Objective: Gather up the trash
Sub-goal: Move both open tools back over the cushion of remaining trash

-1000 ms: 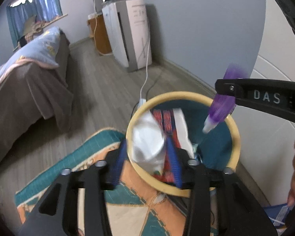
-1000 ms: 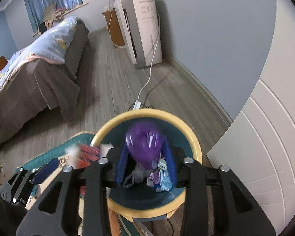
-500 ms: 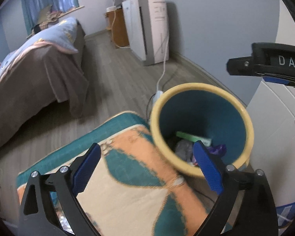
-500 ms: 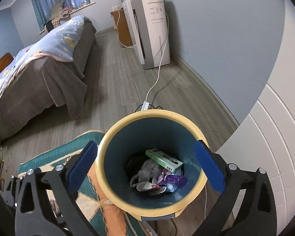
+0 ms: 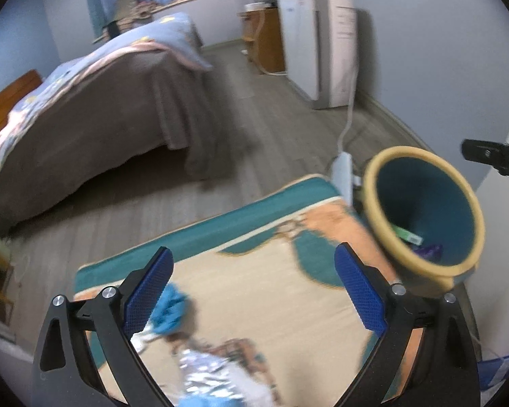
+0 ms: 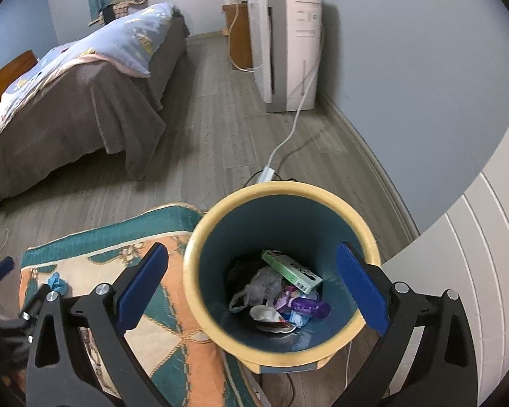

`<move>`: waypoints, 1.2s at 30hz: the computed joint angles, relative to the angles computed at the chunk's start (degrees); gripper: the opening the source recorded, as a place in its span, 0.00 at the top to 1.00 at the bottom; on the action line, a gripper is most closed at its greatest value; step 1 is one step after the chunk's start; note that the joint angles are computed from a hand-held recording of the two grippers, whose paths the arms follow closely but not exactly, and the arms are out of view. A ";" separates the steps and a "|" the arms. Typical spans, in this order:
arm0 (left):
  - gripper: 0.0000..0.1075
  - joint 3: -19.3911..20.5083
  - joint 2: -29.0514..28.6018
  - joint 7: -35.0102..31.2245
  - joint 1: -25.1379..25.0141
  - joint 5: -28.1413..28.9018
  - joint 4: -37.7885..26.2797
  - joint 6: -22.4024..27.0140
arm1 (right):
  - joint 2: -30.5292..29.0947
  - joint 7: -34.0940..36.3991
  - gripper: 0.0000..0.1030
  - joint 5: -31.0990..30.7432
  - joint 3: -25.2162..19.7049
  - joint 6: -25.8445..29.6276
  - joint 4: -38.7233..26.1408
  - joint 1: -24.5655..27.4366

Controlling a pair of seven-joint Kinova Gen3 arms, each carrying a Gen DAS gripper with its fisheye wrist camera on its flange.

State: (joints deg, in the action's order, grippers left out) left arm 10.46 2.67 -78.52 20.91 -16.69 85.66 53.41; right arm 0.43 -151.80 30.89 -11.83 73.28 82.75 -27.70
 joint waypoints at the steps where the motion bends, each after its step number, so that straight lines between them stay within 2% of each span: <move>1: 0.12 -0.55 -0.53 -0.39 -0.61 0.33 0.04 0.67 | 0.22 0.18 0.06 0.27 -0.28 -0.21 -0.24 -0.29; 6: 0.11 -2.47 -3.91 -1.92 -4.36 1.88 2.07 2.81 | 2.79 2.84 0.06 0.60 -0.54 0.89 -2.37 -2.38; 11: 0.10 -4.03 -6.91 -1.05 -9.27 4.84 5.76 0.93 | 4.47 3.80 0.06 0.69 0.04 1.62 -3.77 -4.73; 15: 0.10 -5.25 -6.82 -0.76 -11.89 6.09 5.31 1.11 | 5.01 3.21 0.06 -0.83 0.52 1.20 -4.23 -5.66; 18: 0.10 -4.91 -7.81 -1.25 -13.76 4.79 5.85 0.26 | 6.31 3.21 0.06 -1.42 0.62 1.91 -5.69 -6.79; 25: 0.10 -7.95 -8.69 -6.91 -17.30 11.94 5.98 1.01 | 8.56 4.97 0.06 -5.66 0.77 -2.84 -7.11 -8.68; 29: 0.10 -7.26 -9.67 -8.51 -18.24 10.20 7.38 0.50 | 12.02 5.84 0.06 -4.95 1.05 0.51 -10.74 -12.47; 33: 0.10 -8.71 -11.60 -13.34 -18.99 12.74 9.00 0.24 | 14.56 5.40 0.06 -3.95 1.73 3.45 -13.77 -16.76; 36: 0.10 -9.32 -13.30 -15.82 -19.75 13.49 10.21 0.62 | 15.36 3.23 0.06 -4.92 2.13 3.23 -13.88 -18.85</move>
